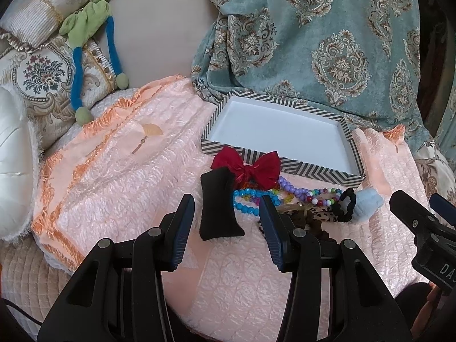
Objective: Organize jewelry
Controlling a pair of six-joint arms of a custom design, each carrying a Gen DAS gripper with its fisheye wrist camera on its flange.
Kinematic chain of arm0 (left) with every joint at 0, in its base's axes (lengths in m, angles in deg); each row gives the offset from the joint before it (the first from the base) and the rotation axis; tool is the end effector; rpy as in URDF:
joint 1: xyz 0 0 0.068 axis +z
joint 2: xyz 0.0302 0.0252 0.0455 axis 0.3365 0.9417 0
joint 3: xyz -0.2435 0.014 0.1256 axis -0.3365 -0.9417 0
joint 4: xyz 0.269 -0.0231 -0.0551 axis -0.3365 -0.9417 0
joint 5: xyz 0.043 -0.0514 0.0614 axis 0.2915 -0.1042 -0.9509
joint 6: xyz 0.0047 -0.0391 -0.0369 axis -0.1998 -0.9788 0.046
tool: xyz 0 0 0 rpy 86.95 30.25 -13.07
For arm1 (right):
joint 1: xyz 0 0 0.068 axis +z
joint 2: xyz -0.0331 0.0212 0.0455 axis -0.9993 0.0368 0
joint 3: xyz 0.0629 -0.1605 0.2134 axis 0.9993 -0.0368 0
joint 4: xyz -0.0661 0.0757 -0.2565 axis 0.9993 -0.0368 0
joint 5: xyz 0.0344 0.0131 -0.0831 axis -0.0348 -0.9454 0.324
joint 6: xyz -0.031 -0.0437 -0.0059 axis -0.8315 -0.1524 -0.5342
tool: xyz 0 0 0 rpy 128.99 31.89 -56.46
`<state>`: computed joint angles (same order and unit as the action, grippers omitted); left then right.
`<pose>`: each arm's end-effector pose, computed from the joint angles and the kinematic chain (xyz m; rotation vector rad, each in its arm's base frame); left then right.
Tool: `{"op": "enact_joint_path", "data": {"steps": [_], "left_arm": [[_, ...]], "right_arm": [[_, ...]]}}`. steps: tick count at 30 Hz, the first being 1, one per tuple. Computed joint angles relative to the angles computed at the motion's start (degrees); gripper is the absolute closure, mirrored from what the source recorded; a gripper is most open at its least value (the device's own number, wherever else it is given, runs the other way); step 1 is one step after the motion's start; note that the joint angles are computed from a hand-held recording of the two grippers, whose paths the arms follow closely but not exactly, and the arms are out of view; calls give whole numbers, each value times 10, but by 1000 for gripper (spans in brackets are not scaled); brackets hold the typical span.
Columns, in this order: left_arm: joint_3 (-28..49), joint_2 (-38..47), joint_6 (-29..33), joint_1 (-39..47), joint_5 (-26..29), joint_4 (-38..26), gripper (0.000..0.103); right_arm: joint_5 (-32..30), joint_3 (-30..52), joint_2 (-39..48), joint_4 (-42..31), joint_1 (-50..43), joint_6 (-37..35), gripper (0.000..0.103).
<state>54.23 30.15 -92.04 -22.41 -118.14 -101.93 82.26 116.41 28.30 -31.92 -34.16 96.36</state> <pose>0.1575 -0.1136 0.3072 -0.3722 2.3086 0.0824 0.1932 0.2363 0.3569 -0.1951 2.3596 0.1586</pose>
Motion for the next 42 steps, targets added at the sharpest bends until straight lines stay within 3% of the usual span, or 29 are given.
{"op": "enact_joint_path", "data": {"steps": [42], "left_arm": [[-16, 3, 8, 18, 7, 4, 56]], "right_arm": [[-8, -8, 4, 7, -4, -9, 0]]}}
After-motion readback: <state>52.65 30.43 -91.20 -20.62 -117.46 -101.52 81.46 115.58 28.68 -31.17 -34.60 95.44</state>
